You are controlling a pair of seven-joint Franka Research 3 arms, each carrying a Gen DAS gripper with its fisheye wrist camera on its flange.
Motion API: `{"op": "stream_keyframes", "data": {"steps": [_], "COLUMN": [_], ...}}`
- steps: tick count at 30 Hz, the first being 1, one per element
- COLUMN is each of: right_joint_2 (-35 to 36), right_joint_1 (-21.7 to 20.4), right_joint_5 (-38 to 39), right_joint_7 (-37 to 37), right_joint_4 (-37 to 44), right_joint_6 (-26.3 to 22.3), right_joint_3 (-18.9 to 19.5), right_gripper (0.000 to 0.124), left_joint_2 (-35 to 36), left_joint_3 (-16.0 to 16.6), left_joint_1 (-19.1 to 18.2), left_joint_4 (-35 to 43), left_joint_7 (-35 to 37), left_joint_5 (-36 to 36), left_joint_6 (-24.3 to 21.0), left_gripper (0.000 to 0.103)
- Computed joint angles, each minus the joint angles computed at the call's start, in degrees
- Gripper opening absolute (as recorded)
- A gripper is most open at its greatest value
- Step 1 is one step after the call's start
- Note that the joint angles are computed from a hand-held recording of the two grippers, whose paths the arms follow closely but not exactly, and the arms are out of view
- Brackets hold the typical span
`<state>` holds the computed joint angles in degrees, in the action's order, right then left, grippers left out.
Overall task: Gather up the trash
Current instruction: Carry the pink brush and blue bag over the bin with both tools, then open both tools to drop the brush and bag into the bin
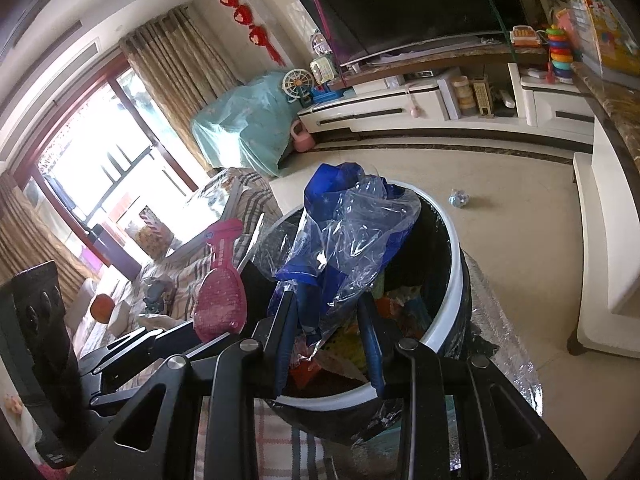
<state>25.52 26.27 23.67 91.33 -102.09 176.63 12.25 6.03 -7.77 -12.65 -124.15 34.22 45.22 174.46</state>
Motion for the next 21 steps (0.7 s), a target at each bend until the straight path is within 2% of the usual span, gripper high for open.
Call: {"op": "stream_keyframes", "data": {"steps": [3, 15, 21], "right_joint_2": [0.4, 1.4, 1.5], "right_joint_1": [-0.2, 0.3, 2.9], "right_joint_5": [-0.1, -0.7, -3.2], "right_joint_7": [-0.1, 0.9, 4.8], "right_joint_4": [0.6, 2.5, 2.9], "right_joint_6": [-1.0, -3.4, -4.2], "right_joint_3": [-0.2, -1.5, -4.9], "right_gripper": [0.031, 0.033, 0.039], "left_joint_2": [0.4, 1.9, 2.4], "left_joint_3": [-1.0, -1.4, -1.5], "left_joint_1": [0.8, 0.7, 0.4], "left_joint_4": [-0.2, 1.5, 2.2], "left_joint_7": [3.7, 9.7, 11.8], "left_joint_5": [-4.2, -10.7, -13.5], "left_joint_6": [0.1, -1.3, -2.2], "left_gripper": [0.035, 0.035, 0.038]}}
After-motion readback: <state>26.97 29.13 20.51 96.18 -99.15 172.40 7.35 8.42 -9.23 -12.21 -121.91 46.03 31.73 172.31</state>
